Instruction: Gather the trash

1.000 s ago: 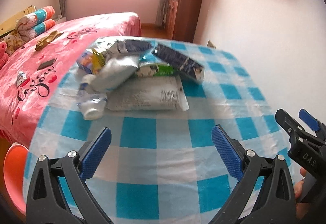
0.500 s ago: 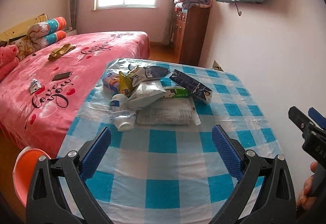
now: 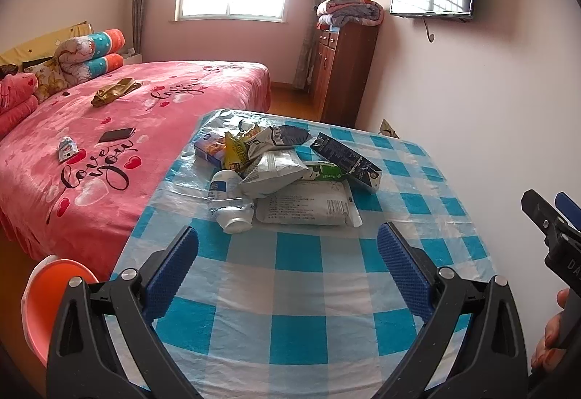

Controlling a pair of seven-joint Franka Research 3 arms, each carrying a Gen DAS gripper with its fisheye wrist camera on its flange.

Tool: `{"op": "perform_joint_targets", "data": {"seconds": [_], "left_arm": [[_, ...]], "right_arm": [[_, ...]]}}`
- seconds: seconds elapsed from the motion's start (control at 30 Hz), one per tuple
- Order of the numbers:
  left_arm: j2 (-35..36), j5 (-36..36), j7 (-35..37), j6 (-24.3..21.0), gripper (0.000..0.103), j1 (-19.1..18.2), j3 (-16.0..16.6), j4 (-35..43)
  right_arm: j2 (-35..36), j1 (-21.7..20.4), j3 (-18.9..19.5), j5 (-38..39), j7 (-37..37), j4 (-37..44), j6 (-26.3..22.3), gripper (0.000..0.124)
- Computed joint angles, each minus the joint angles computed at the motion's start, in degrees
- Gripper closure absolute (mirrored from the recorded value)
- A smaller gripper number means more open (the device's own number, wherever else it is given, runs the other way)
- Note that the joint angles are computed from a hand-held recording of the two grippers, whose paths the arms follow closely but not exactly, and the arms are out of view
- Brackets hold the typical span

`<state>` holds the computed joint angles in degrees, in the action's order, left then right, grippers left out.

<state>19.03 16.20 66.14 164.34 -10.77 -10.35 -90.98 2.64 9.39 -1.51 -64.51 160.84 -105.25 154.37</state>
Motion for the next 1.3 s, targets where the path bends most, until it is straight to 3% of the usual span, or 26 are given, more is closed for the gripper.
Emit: {"op": "perform_joint_targets", "data": {"seconds": [1.13,1.3], "left_arm": [[-0.02,0.96,-0.9,-0.29,0.004,-0.39,0.33,-0.6],[0.61,1.96,-1.21,0.86,0.004,-0.79,0.76,-0.98]], "right_arm": [[1.02,-0.08,-0.56,-0.54,0.32,-0.39,-0.06,0.025],[1.88,-0.35,-1.16,1.7,-0.19,-0.86,2.38,0.025]]}}
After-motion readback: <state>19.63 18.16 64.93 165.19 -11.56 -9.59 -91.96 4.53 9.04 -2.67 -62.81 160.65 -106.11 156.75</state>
